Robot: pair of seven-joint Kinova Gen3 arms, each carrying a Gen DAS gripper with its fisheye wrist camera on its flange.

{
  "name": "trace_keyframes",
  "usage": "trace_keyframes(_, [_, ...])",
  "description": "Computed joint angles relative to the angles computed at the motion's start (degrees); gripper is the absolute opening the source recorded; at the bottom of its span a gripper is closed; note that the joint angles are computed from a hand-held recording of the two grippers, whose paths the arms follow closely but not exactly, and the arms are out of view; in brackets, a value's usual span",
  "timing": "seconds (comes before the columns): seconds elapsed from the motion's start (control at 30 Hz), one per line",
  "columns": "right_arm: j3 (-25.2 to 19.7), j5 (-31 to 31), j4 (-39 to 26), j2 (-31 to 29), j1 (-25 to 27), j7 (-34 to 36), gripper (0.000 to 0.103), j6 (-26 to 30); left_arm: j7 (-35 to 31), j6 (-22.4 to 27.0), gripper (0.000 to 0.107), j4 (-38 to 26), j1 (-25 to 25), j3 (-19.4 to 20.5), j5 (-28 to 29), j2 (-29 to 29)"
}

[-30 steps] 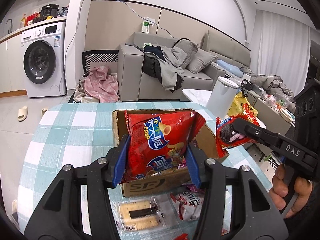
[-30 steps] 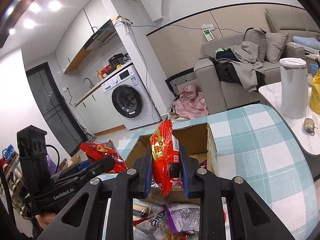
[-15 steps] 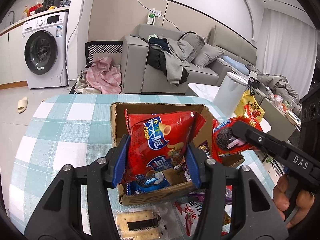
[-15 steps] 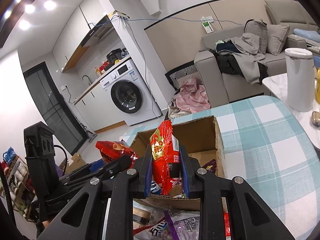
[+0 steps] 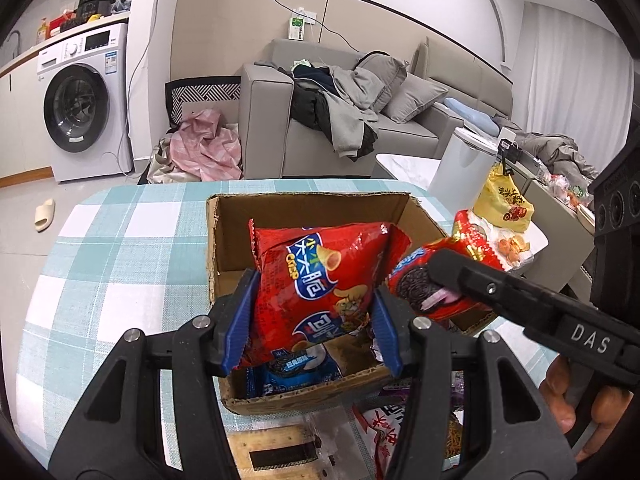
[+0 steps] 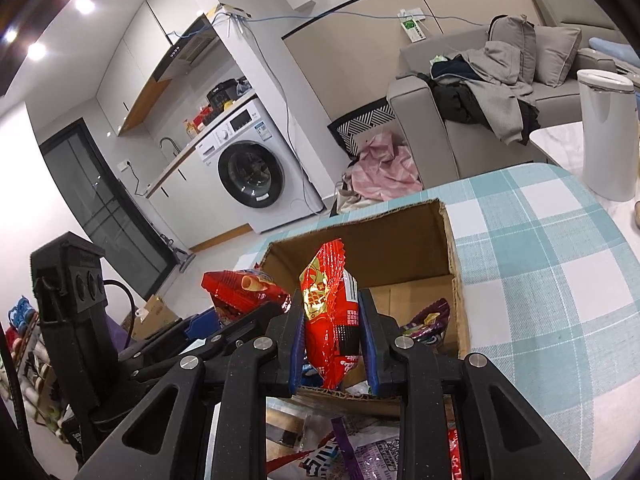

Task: Organize snacks
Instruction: 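Open both grippers to release the red bags into the box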

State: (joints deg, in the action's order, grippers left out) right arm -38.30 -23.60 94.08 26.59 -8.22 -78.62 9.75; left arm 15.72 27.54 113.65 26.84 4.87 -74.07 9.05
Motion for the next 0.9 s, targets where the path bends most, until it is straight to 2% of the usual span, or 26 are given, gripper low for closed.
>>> trace_keyframes(0.1, [1.61, 0.48, -0.86, 0.13, -1.56, -0.48, 0.024, 1.13, -1.86, 1.07, 0.05, -0.58, 0.2, 0.29, 1.73, 0.51])
trace_keyframes(0.17, [4.13, 1.13, -1.37, -0.44, -3.77, -1.01, 0.028, 1.99, -3.97, 1.63, 0.058, -1.04, 0.42, 0.21, 3.71, 0.67])
trace_keyframes(0.23, [3.15, 0.58, -0.73, -0.66, -2.93, -0.18, 0.044, 1.12, -3.69, 2.68, 0.066, -0.96, 0.16, 1.08, 3.76, 0.42])
trace_keyframes(0.3, [2.11, -0.11, 0.75, -1.35, -1.69, -0.13, 0.054, -0.81, -1.28, 2.71, 0.071, 0.11, 1.84, -0.15, 1.78, -0.47])
trace_keyframes(0.37, [3.19, 0.25, 1.16, -2.2, -1.93, -1.4, 0.06, -0.75, 0.29, 2.51, 0.084, 1.19, 1.59, 0.58, 0.54, -1.56])
trace_keyframes(0.47, [3.54, 0.48, 1.91, -3.37, -1.13, -2.05, 0.079, -0.39, 0.41, 3.39, 0.085, 2.19, 1.15, 2.04, 0.7, -3.02])
trace_keyframes(0.53, [4.54, 0.79, 2.18, -4.36, -1.33, -2.43, 0.097, 0.68, -0.54, 4.47, 0.091, 2.4, 0.93, 3.08, 2.23, -3.8])
trace_keyframes(0.6, [4.77, 0.73, 2.32, -5.04, -0.99, -1.51, 0.101, 1.87, -0.17, 6.32, 0.102, 2.67, 0.98, 4.33, 2.53, -4.47])
trace_keyframes(0.67, [6.98, 0.99, 3.15, -6.34, -2.55, -1.36, 0.102, 2.03, 1.5, 7.91, 0.102, 3.47, 2.05, 4.61, 1.48, -5.13])
trace_keyframes(0.77, [11.33, 2.56, 3.95, -8.02, -6.42, -2.02, 0.102, 2.8, 0.28, 10.71, 0.102, 3.38, 1.99, 6.63, 3.8, -5.64])
trace_keyframes(0.9, [13.48, 2.98, 5.17, -9.38, -8.5, -1.89, 0.103, 3.04, 0.76, 12.18, 0.102, 4.68, 2.25, 7.9, 5.09, -6.97])
